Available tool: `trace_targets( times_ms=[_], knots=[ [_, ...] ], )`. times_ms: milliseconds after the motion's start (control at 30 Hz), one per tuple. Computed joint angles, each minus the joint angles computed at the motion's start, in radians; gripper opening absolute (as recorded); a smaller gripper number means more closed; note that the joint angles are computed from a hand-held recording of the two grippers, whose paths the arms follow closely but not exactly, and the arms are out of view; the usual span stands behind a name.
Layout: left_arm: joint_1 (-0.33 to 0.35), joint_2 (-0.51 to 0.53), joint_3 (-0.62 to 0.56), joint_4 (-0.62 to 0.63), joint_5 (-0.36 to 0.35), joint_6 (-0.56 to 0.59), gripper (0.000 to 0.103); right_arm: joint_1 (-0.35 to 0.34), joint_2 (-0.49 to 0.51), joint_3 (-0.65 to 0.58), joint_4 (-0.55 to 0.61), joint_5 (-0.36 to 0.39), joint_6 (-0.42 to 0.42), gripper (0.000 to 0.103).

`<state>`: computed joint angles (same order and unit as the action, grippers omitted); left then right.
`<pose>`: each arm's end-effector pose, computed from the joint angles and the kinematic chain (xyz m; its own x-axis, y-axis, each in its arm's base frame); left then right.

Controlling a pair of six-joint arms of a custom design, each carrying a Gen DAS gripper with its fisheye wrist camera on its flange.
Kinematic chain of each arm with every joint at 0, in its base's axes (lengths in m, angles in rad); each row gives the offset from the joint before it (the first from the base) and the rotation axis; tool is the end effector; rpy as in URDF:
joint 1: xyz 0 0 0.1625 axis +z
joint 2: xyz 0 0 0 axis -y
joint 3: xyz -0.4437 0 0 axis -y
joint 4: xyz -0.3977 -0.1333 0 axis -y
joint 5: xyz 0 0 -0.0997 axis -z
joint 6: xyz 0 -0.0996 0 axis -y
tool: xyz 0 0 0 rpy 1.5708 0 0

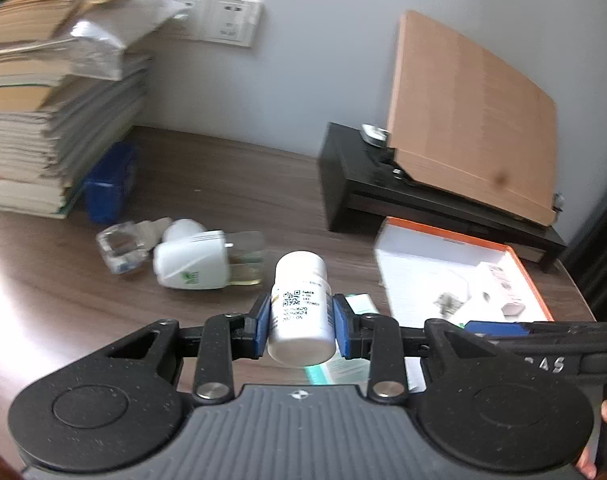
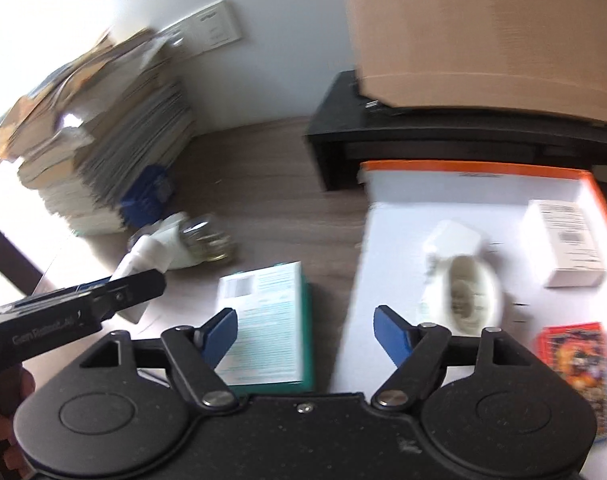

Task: Organize rigid objects
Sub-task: 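Carry the bandage box and pill bottle over the white box with both grippers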

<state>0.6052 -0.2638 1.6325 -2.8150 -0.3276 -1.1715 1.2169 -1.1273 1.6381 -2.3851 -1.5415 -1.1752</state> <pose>-0.3665 -0.5303 -0.1556 -0.7854 -0.3912 -0.4797 0.2377 0.5249 -0.8173 -0.1017 -0.6684 0.3036 -0.6677 -0.6957 0.2650 -0.7406 0.6570 -0.1410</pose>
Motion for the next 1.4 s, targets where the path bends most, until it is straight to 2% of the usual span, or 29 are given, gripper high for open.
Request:
trace_targets(
  times_ms=[100,300,333,433,500,600,700,867,1033,1167,1400],
  knots=[
    [-0.011,-0.039,0.033,0.155,0.012,-0.173,0.033,0.024,0.017,0.025,0.007,-0.048,-0.035,0.091],
    [-0.035,-0.099,0.074,0.406,0.013,-0.430,0.033,0.070,0.087,0.087,-0.166,-0.194,-0.041,0.091],
    [-0.036,-0.103,0.075,0.429,0.012,-0.452,0.033,0.074,0.096,0.093,-0.192,-0.211,-0.048,0.088],
    [-0.043,-0.115,0.082,0.477,0.015,-0.499,0.033,0.072,0.089,0.119,-0.248,-0.191,-0.067,0.084],
    [-0.047,-0.116,0.086,0.459,0.020,-0.487,0.033,0.066,0.068,0.130,-0.255,-0.156,-0.065,0.084],
    [-0.048,-0.103,0.082,0.382,0.025,-0.414,0.033,0.060,0.025,0.143,-0.261,-0.101,-0.075,0.084],
    [-0.047,-0.070,0.060,0.240,0.024,-0.272,0.033,0.050,-0.022,0.142,-0.237,-0.057,-0.072,0.084],
    [-0.048,0.007,-0.013,-0.027,-0.005,0.030,0.033,0.011,-0.099,0.155,-0.241,0.002,-0.063,0.084],
    [-0.048,0.094,-0.118,-0.187,-0.065,0.253,0.033,-0.045,-0.149,0.155,-0.276,0.018,-0.040,0.084],
    [-0.039,0.152,-0.203,-0.240,-0.129,0.374,0.033,-0.087,-0.177,0.160,-0.323,0.019,-0.026,0.084],
    [-0.021,0.216,-0.310,-0.264,-0.208,0.483,0.033,-0.140,-0.189,0.133,-0.362,0.025,0.026,0.084]
  ],
)
